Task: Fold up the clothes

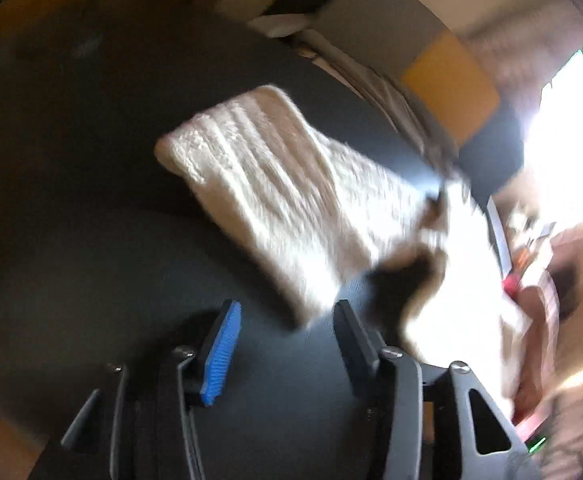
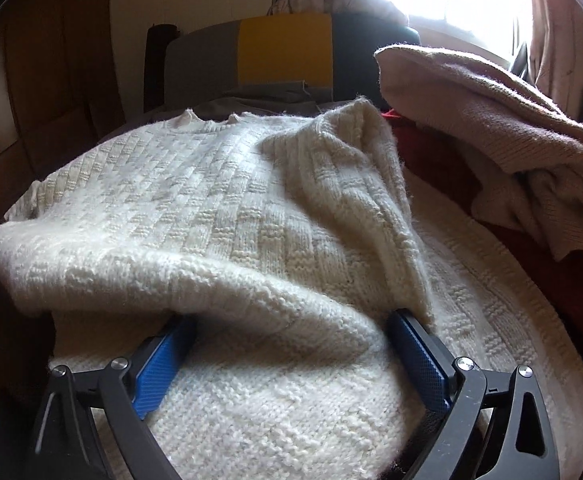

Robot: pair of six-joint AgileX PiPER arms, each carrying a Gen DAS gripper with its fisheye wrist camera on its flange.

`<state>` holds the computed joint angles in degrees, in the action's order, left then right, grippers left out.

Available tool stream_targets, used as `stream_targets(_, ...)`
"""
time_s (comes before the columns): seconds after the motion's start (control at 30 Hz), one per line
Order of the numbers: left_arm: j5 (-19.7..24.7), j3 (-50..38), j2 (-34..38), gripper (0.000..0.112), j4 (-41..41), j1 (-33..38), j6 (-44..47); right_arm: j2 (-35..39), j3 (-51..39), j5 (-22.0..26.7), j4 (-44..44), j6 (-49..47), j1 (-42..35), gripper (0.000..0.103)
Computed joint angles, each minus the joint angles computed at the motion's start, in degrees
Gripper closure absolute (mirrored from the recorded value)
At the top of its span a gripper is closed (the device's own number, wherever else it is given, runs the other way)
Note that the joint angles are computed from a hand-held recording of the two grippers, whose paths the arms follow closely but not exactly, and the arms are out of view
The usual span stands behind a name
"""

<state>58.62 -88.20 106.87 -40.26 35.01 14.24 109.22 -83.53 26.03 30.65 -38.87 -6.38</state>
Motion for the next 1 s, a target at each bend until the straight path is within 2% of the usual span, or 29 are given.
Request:
stream_targets(0.07, -0.86, -2.03, 2.48, 0.061, -2.13, -0.11, -1.33, 0.3, -0.46, -0.31, -1.57, 1.83, 0.55, 0.004)
stream_targets(0.13, -1.86, -4.03, 4.82, 0.07, -3.53, -0.59, -2.38, 0.64, -1.34, 0.17, -3.65, 4.04, 0.92, 0.004)
stream_targets(0.2, -2.13, -6.43, 6.95, 0.108, -2.6, -1.41, -5.01, 0.76, -2.22, 1.12, -6.05, 6.48, 1.14, 0.004)
stream_targets(0.27, -1.45, -6.9, 6.95, 0.106, -4.66, -0.76, -4.84, 0.89, -2.81, 1.65, -8.47, 9.06, 1.6, 0.004)
stream_targets(0.37, -1.73, -4.83, 3.37, 0.106, -11.65, 2.74, 0.86, 1.3, -3.75, 2.18, -11.75, 12.78, 2.37, 0.004)
stream_targets(0.53, 3.13, -4.13, -4.77, 0.107, -25.56, 15.29, 7.94, 1.3, -4.14, 2.69, -14.48, 15.89, 2.88, 0.004)
stream_targets(0.63, 5.04, -9.52, -5.51, 0.111, -27.44, 22.26, 5.18, 1.31, -4.37, 3.1, -15.37, 16.91, 3.0, 0.004)
stream_targets(0.67, 5.21, -12.43, -4.99, 0.112, -25.94, 23.66, 2.48, 1.3, -4.42, 3.2, -15.73, 17.34, 3.06, 0.004)
stream_targets(0.73, 2.74, -17.75, -3.15, 0.096, -16.54, 24.39, -8.24, 1.69, -5.78, 4.92, -17.42, 19.08, 3.27, 0.004)
stream_targets(0.77, 1.12, -19.37, -2.39, 0.089, -11.23, 24.47, -13.97, 2.28, -7.72, 7.34, -18.83, 20.53, 3.43, 0.004)
stream_targets(0.83, -1.42, -20.45, -2.29, 0.089, -3.84, 24.01, -21.86, 3.85, -12.83, 14.02, -21.3, 22.74, 3.72, 0.004)
stream_targets(0.9, -3.32, -20.66, -3.1, 0.087, -0.04, 21.64, -20.59, 4.57, -17.66, 20.33, -23.38, 23.55, 4.12, 0.004)
stream_targets(1.0, 2.8, -25.19, -0.31, 0.087, 1.73, 14.96, -12.86, 0.55, -17.22, 18.62, -24.16, 21.3, 5.05, 0.004)
